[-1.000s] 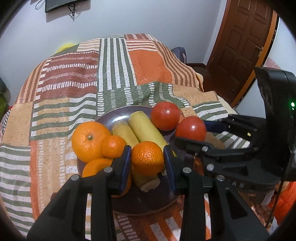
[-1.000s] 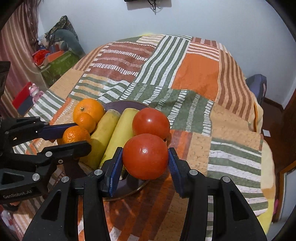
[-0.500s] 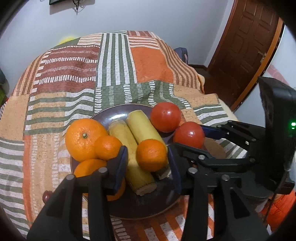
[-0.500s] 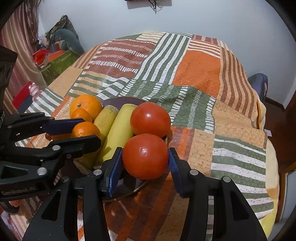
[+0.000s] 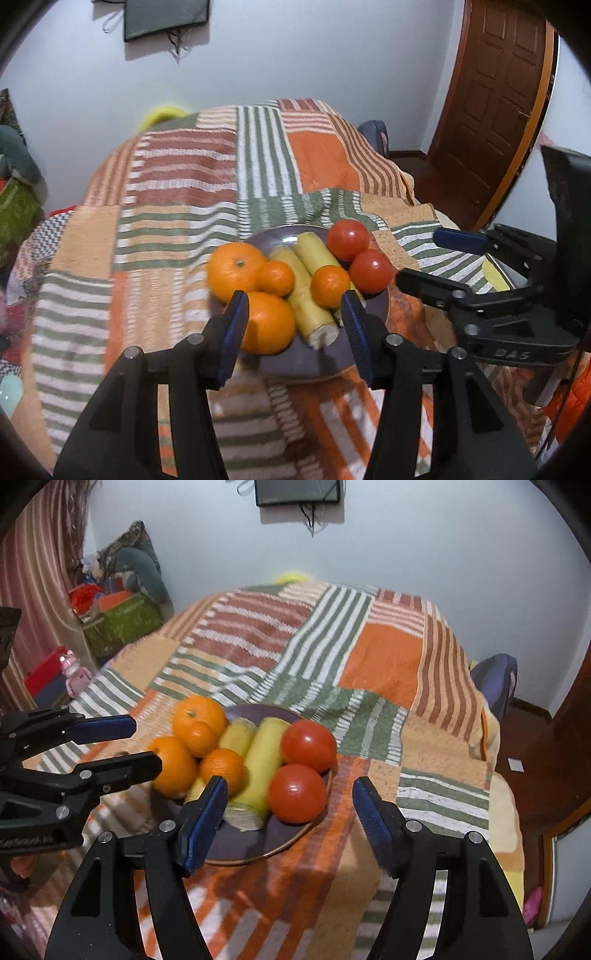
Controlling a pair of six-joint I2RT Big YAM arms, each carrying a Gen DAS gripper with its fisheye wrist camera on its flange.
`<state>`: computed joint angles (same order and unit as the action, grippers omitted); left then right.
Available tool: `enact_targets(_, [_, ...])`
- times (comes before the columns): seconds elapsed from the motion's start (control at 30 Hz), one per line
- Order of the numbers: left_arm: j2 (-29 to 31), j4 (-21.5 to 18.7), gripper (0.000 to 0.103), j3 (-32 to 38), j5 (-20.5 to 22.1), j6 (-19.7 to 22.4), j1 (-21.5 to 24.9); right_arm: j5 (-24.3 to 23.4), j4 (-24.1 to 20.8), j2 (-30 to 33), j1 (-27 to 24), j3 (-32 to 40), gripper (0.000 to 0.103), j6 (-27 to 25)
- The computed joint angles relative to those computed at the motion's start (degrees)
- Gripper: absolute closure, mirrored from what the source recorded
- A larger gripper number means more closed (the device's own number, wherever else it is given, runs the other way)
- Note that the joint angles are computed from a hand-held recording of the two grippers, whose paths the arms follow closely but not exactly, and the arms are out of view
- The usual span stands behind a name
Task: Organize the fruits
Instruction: 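Lower the tangerine onto the plate with the left gripper while the right gripper places the tomato, then move the right gripper to the small dark red fruit and grasp it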
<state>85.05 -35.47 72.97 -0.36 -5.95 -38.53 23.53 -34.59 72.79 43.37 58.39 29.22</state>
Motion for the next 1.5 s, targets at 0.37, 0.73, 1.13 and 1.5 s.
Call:
enact_targets(0.37, [-12.4,-2.1,0.051,-9.7,-2.1,1.5,3.7,2.5,0.5,1.4,9.8,0.7,0.036,5.6])
enact_targets(0.73, [-17.5,-3.3,0.05,-19.0,-0.5,0.0,6.5,-3.3,0.2,10.8,12.4,4.4,0.049,7.8])
enact_targets(1.13, [-14.8,-2.1,0.05,-21.3,0.8,-0.8,8.7,-11.2,-2.3,15.9,10.8,7.4,0.073,7.7])
enact_targets(1.5, [-11.2,-1.2,0.05,-18.2,1.9,0.2,12.2,-7.5,-0.7,13.0,10.6,6.7,0.079,6.2])
